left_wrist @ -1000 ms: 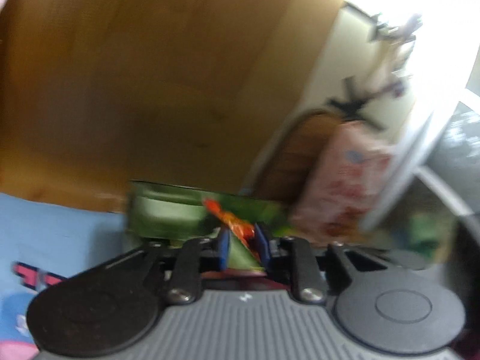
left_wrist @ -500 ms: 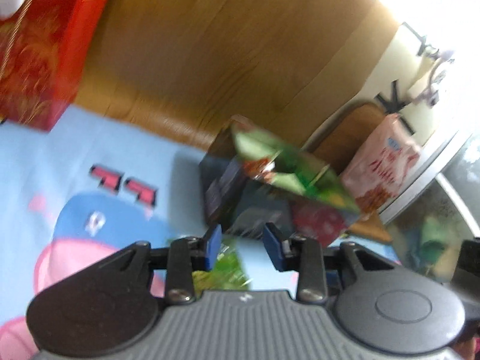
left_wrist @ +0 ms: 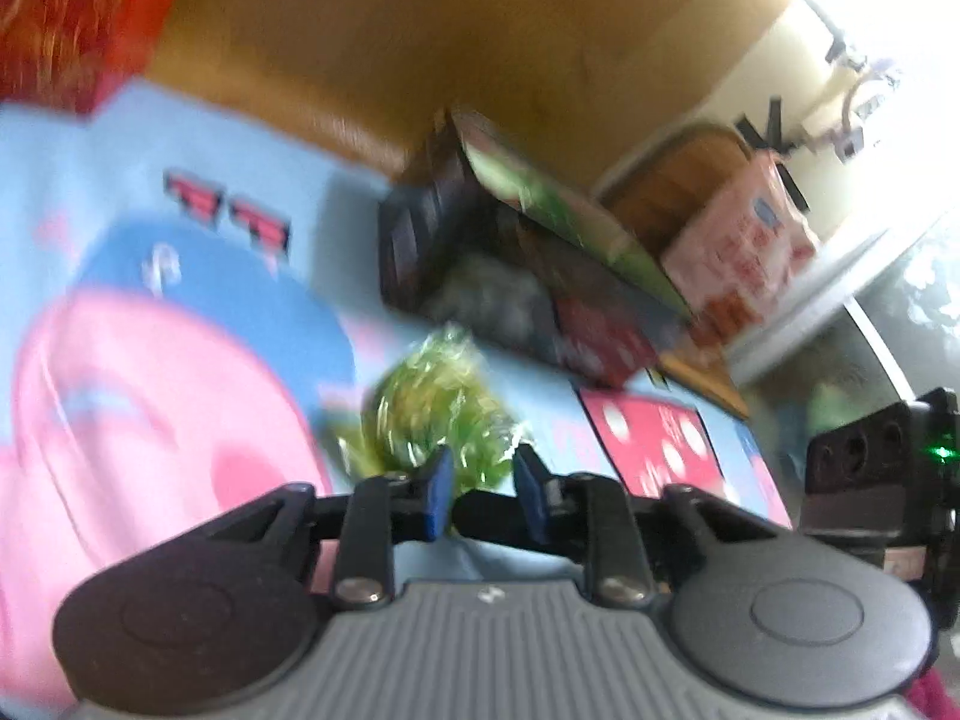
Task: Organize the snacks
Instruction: 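Move the left gripper to the small green candy packet and grasp it, then lift the green packet and carry it toward the tin box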
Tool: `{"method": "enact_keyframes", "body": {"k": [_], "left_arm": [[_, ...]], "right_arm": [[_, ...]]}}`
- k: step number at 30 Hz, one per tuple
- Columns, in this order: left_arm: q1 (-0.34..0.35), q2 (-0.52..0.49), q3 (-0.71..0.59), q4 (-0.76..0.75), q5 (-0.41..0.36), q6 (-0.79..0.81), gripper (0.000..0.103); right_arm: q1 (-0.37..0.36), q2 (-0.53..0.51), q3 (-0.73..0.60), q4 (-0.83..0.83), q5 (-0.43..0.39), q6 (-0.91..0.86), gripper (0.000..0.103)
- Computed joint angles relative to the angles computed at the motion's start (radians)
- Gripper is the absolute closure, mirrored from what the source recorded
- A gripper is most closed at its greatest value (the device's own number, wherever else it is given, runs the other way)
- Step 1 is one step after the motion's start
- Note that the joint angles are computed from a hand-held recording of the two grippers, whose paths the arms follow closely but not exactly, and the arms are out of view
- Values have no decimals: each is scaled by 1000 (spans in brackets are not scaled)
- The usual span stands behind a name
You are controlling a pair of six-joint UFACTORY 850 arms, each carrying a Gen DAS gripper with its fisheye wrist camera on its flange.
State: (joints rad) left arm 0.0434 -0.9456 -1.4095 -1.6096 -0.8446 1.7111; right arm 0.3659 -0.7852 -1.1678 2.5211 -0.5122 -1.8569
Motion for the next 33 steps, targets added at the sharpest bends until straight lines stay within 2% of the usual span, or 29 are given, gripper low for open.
{"method": "enact_keyframes", "body": {"k": [1, 3, 5, 9, 10, 11, 13, 17, 19, 22, 26, 30, 33], "left_arm": [[1, 9, 24, 3, 7, 22, 83], [12, 27, 79, -8, -7, 90, 83], [28, 50, 129, -22, -27, 131, 82], [51, 66, 155, -60, -47, 109, 80], [50, 68, 151, -82, -30, 98, 74], [46, 71, 151, -114, -4, 89, 64], [42, 65, 134, -154, 15, 58, 57], [31, 28, 55, -137, 29, -32, 57], [18, 6, 17, -101, 35, -74, 63], [1, -14, -7, -97, 46, -83, 84], [12, -10, 10, -72, 12, -69, 86], [41, 39, 100, -17, -17, -1, 86], [87, 71, 178, 23, -72, 58, 86]], "right_arm": [[5, 9, 20, 13, -5, -18, 98], [9, 37, 90, 9, -77, -28, 98], [14, 71, 136, 11, -87, -71, 98], [18, 106, 154, 258, -53, -319, 96], [9, 102, 142, 317, -56, -344, 94], [0, 93, 123, 354, -46, -350, 91], [-21, 67, 73, 350, -19, -306, 78], [-46, 1, -35, 217, 80, -169, 77], [-41, -25, -72, 171, 126, -131, 77], [-25, -24, -53, 261, 100, -225, 76], [-9, -3, -7, 319, 63, -280, 76], [21, 48, 94, 341, -13, -318, 76], [61, 93, 197, 352, -103, -408, 73]]}}
